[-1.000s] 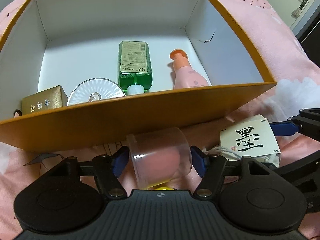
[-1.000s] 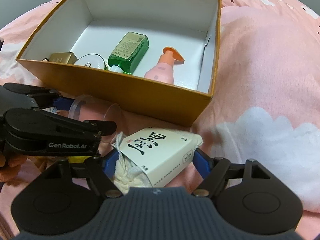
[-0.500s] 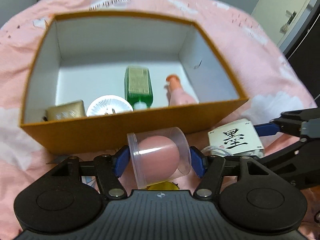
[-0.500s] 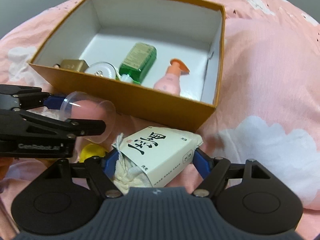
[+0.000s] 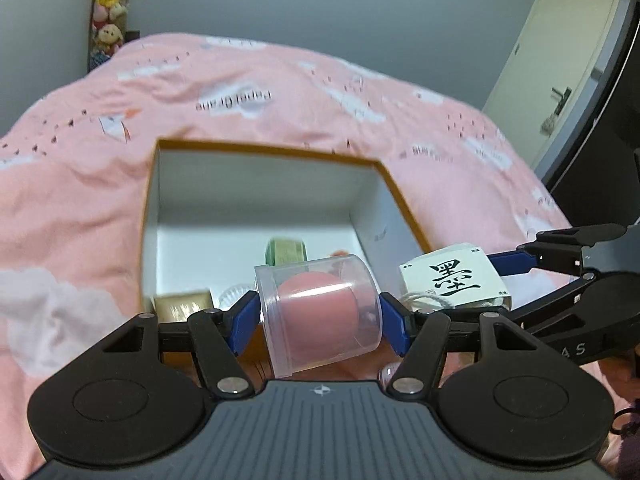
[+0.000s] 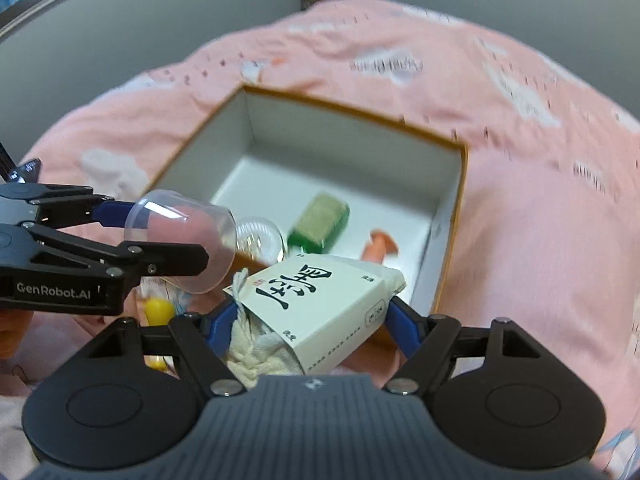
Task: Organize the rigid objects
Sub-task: 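Lift both held items and carry them over the orange box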
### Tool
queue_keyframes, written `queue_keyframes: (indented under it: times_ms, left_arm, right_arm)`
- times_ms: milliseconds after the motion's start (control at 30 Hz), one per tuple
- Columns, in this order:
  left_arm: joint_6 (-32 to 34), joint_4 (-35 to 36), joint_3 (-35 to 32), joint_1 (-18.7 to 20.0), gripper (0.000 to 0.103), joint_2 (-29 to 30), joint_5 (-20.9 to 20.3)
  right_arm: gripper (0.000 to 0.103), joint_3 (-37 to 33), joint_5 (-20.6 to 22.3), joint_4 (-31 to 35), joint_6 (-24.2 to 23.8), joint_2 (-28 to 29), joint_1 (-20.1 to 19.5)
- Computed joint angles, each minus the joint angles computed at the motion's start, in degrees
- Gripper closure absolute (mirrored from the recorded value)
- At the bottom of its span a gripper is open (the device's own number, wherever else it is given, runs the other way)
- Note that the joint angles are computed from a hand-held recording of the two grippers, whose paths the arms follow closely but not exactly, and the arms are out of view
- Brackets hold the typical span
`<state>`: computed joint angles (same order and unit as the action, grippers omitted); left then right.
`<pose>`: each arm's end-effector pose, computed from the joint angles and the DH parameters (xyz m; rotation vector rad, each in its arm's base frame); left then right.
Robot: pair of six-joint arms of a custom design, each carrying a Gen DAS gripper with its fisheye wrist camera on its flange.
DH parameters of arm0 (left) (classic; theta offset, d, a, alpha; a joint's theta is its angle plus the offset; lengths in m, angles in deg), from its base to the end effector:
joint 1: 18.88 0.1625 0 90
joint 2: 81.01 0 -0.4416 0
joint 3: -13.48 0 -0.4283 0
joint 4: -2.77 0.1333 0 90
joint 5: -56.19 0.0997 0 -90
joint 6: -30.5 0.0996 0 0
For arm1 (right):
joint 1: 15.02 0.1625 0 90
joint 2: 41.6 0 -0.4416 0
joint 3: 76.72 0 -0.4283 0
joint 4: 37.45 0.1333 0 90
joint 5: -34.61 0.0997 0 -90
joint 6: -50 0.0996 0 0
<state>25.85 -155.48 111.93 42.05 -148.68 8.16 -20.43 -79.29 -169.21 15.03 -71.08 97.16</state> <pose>-0.1459 -0.6739 0.3537 0.2044 2.4348 -1.0560 0.4207 -0.7858 0.1244 1.2189 -2.3939 0.2868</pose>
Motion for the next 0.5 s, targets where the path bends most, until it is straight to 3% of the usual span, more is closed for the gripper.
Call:
queue_keyframes:
  times_ms: [200,500]
  left_arm:
    - [3.71,-2.42,-3.02,0.59,0.030,1.12,2.28]
    - [2.77,1.21,-11.92,5.20,0.030,7.21,3.90]
  right_arm:
    - [0.027,-4.51,2.13,-1.43,-3.20,2.85,0.89]
    - [0.027,-20.35,3.59,2.83,-5.21,13.52,0.34]
